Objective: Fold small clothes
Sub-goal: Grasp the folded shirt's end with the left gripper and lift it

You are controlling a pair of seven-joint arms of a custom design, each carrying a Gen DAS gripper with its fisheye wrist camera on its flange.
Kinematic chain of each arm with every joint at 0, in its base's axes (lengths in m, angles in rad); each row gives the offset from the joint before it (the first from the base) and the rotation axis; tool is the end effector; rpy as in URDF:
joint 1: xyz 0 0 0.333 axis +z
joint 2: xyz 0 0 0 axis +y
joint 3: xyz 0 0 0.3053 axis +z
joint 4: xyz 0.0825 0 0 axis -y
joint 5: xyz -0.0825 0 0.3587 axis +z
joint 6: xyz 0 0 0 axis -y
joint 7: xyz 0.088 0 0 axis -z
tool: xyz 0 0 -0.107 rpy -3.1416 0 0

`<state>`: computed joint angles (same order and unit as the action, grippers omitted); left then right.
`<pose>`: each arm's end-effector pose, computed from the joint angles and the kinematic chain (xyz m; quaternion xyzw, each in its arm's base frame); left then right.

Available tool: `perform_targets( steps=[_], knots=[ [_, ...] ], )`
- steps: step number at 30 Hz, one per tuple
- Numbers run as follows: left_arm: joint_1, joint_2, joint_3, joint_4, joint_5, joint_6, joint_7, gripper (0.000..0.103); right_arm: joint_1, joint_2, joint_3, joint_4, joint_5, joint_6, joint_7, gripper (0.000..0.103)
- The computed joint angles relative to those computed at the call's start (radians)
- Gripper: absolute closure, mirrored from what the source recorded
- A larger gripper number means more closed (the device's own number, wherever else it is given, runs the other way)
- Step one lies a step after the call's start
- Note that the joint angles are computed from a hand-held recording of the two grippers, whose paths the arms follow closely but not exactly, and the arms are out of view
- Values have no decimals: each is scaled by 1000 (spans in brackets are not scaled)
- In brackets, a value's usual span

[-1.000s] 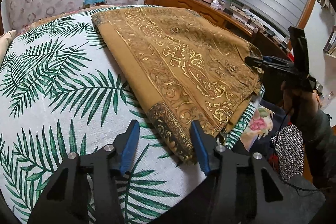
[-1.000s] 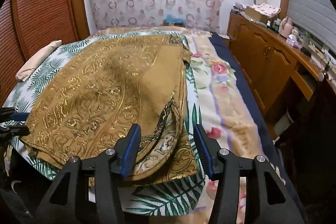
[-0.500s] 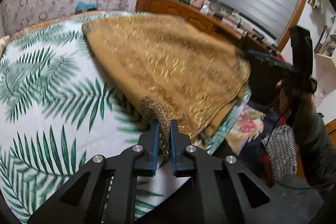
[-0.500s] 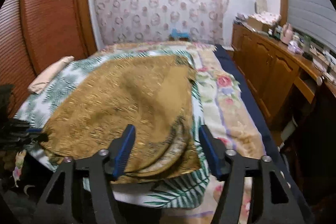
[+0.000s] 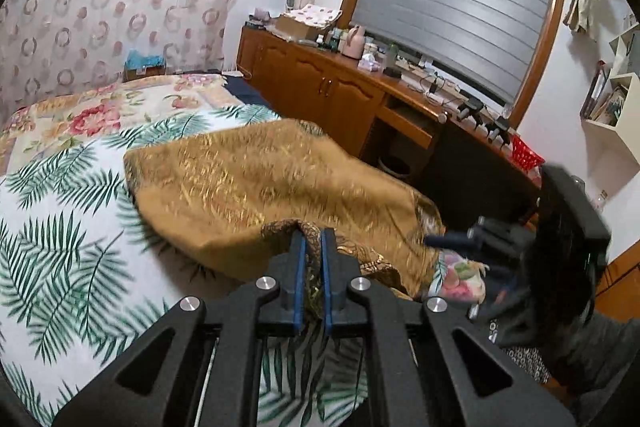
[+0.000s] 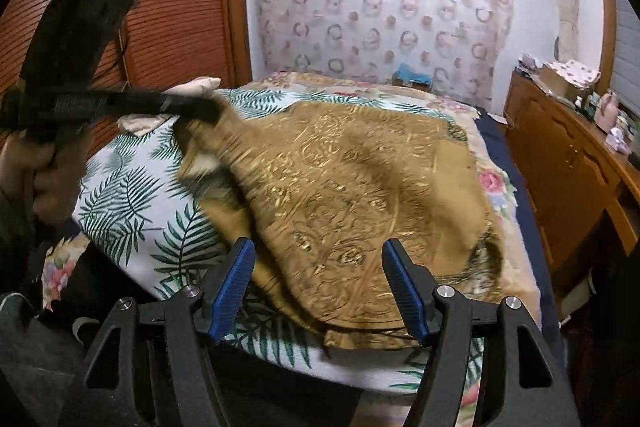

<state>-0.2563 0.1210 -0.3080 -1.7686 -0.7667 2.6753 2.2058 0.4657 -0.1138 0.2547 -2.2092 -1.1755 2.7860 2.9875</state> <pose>0.5398 -0.3046 0.5731 -0.4036 0.7892 -0.4597 0.0545 0.3623 0.3782 0.4838 -0.7173 0.5243 -0.2770 0.3658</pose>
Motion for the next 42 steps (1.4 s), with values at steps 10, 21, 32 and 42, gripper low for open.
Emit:
perform_targets(
  steps=[10,21,32,42],
  knots=[
    [14,28,-18,31,-21,34,-8,95,10,10,-10,-8,66,-57,-128,35],
    [26,20,-16,29,-93,44,15,95,20,39,-15,20,86,-173,-144,35],
    [31,24,2,25,-92,82,6,95,30,61,-29,113,138,-191,-326,95],
    [66,174,13,208,64,96,-153,95,58,286,-108,524,167,-245,-582,96]
  ],
)
